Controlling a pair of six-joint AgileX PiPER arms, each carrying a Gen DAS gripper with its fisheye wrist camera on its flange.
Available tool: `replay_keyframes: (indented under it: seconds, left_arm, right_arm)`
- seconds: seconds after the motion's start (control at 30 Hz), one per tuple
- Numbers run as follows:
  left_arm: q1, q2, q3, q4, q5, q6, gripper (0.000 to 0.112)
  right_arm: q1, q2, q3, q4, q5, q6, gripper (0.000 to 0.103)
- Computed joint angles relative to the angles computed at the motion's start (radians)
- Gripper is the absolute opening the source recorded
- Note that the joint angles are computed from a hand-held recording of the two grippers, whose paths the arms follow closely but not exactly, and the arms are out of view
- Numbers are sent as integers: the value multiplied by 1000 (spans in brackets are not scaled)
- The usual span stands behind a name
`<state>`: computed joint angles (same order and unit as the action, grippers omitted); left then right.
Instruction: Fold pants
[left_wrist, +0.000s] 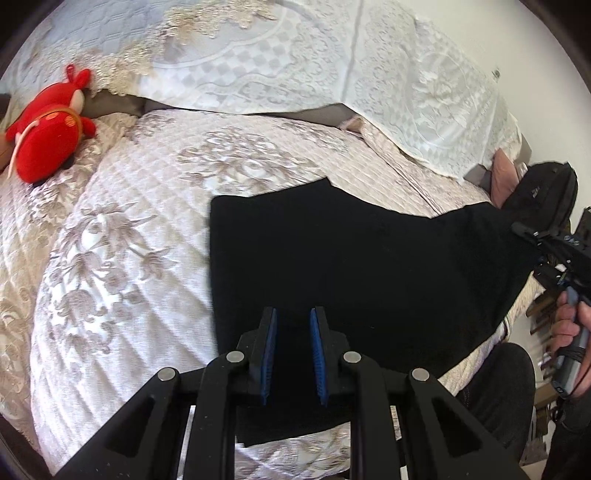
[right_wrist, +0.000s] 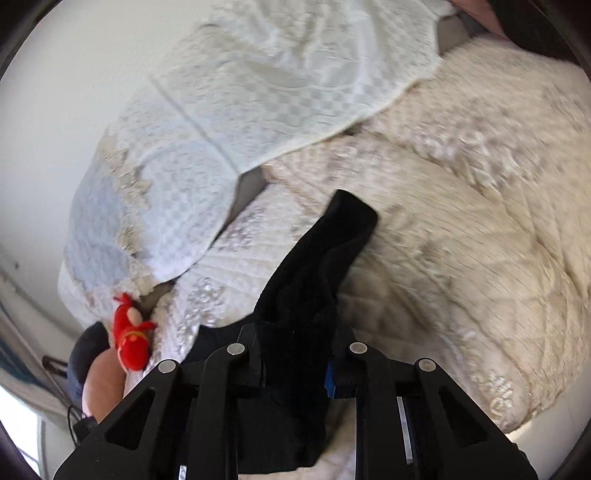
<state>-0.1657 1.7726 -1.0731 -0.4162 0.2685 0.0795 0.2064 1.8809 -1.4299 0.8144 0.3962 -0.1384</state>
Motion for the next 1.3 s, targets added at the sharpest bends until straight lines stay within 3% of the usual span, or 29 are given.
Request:
replay_keyframes:
  seconds: [0.4,0.77,1.0,1.13,1.2,1.3]
  left_arm:
    - [121,-71,108,-200,-47,194,20]
    - [209,-107,186,-394,-51,397,21]
    - [231,-113,205,-447,-53,452,21]
    - [233,-113,204,-478,-55,483,21]
    - [228,-114,196,-450,-53,456,21]
    - [217,-126,192,-389,-55,399,21]
  right_arm:
    - [241,157,-382,-273,177,95,21]
    - [435,451,-663,-406,395,132,22]
    - [467,412,-608,-476,345,153,27]
    - [480,458,-683,-488,377,162,28]
    - [480,492,-715,-469,407,150,34]
    - [476,441,-619,-377,337,72,49]
